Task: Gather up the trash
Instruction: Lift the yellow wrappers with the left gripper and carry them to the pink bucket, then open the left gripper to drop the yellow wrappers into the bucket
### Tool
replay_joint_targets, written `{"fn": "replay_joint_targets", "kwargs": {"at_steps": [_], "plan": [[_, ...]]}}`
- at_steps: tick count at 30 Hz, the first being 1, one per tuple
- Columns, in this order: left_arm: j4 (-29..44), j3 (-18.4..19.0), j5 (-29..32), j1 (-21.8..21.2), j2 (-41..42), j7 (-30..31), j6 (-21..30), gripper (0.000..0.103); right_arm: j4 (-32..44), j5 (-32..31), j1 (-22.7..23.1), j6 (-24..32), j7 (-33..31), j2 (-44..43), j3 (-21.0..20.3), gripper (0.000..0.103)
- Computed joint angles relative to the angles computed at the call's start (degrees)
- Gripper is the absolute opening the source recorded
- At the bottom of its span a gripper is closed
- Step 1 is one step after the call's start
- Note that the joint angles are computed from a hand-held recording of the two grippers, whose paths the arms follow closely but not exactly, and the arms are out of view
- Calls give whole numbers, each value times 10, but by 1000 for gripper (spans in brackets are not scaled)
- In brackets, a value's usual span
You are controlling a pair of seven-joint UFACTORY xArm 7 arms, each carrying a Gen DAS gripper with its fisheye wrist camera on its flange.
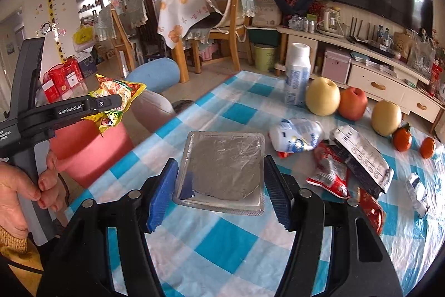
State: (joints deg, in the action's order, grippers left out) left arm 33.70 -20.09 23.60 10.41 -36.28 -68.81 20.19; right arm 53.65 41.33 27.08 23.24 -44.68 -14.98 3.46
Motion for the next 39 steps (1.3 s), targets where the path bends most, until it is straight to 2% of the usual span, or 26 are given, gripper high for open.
{"fn": "replay_joint_targets", "kwargs": {"at_steps": [10, 15, 19, 23, 25, 26, 27, 29, 31, 33, 36, 39], "plan": [[-81, 55, -20, 38, -152, 1, 105, 31, 78, -13, 57, 8, -9, 55, 64, 64], [-117, 89, -38, 53, -203, 17, 125, 31, 130, -28, 73, 10, 1, 103, 98, 64], [-141, 109, -57, 67, -224, 27, 118, 32, 166, -65, 81, 5, 12, 144, 125, 65], [-154, 109, -76, 80, -232, 23, 118, 32, 199, -114, 87, 8, 37, 186, 145, 66], [-157, 106, -82, 89, -233, 17, 118, 36, 220, -136, 87, 26, 54, 208, 150, 72], [-159, 105, -83, 91, -233, 16, 115, 43, 221, -147, 88, 18, 65, 214, 152, 81], [-161, 105, -84, 93, -233, 18, 115, 55, 219, -150, 87, 11, 71, 217, 155, 85], [-157, 97, -83, 99, -231, 15, 126, 69, 218, -125, 79, 13, 64, 219, 163, 87], [-151, 90, -80, 103, -224, 13, 134, 72, 207, -120, 75, 5, 75, 212, 163, 89], [-146, 82, -75, 103, -219, 6, 138, 82, 188, -121, 73, -8, 90, 200, 161, 91], [-130, 66, -61, 103, -205, 1, 151, 88, 154, -109, 67, -18, 91, 172, 154, 93], [-106, 50, -41, 100, -183, -2, 170, 90, 127, -135, 65, -28, 119, 154, 143, 94]]}}
